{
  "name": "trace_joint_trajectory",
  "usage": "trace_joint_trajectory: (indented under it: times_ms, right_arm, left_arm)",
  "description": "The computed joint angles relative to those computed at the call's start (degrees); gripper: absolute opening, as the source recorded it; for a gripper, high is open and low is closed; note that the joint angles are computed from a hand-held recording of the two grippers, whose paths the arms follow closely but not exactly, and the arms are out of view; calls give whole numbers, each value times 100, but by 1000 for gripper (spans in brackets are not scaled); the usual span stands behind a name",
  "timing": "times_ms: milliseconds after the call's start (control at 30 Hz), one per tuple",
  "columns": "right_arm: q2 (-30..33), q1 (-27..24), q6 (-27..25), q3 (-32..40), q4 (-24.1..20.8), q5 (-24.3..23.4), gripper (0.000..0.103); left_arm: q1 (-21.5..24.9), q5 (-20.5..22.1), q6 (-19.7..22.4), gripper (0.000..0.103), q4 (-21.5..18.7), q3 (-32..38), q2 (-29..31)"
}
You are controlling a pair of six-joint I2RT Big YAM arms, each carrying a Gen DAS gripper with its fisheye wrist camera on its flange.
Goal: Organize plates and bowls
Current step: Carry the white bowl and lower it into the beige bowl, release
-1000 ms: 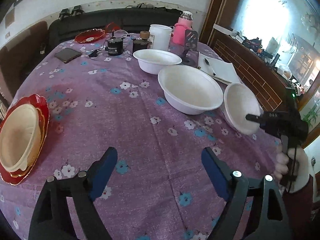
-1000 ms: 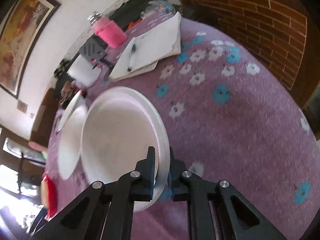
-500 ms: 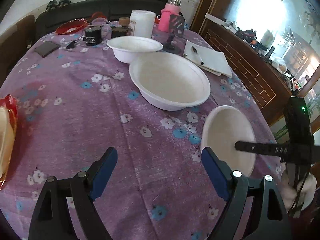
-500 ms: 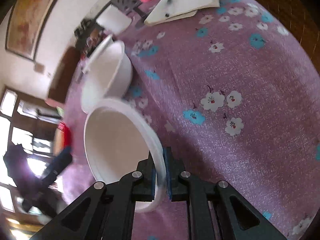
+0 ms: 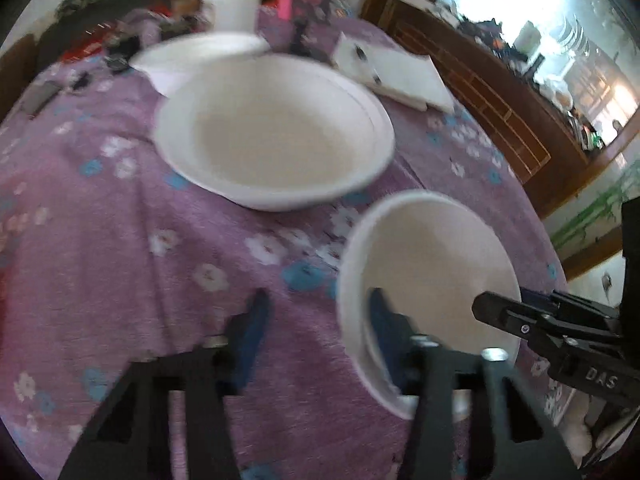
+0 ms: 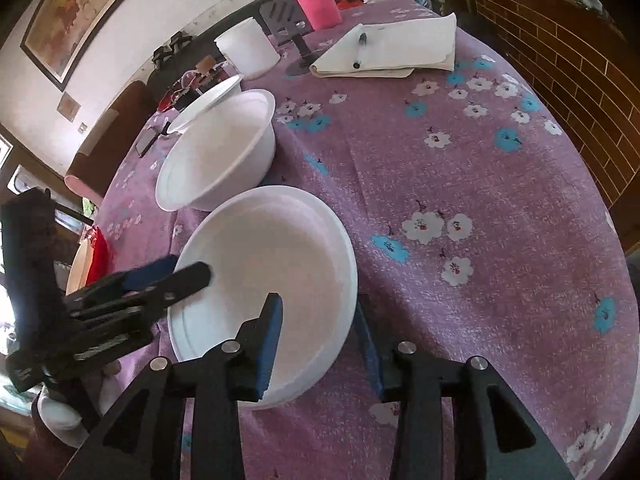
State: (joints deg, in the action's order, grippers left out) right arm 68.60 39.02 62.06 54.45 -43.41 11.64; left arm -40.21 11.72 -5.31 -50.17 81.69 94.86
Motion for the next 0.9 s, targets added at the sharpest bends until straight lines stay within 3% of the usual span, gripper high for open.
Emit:
trace_joint_trajectory:
  times_ms: [33,67,100,133,233,333,467,733,900]
  right_arm:
    - [-6,0,3,-29,-3,-8,39]
    - [-2,19,37,-50,6,2,31]
    - [6,34,37,-67,56,-46,20]
    - [54,56,41,-20,22,-29,17]
    - [153,208,16,175,-202,256,17]
    - [145,346,-14,314,-164,410,16]
    - [512,564,-250,934,-403,623,16]
    - [1803,978,-1096,2744,-549,617,16]
    - [2882,1139,-1547,4223,-755,353,16]
  left_arm:
    - [-29,47,14,22,-62,25,59]
    - [-57,-4,9,21,78,-58,0]
    - [-68,101,50,13,109,-93,-34]
    - [-79,141,59,13,79,-108,-64]
    - [-59,66,78,13,203,-279,-267]
    - [119,292,25,13,201,-412,-493]
    - [416,326,-45,13,270,-682,-957]
    - [1652,457,25,14,384,-1195,-1997]
    - [2555,278,179,14,387,-1231,-2227]
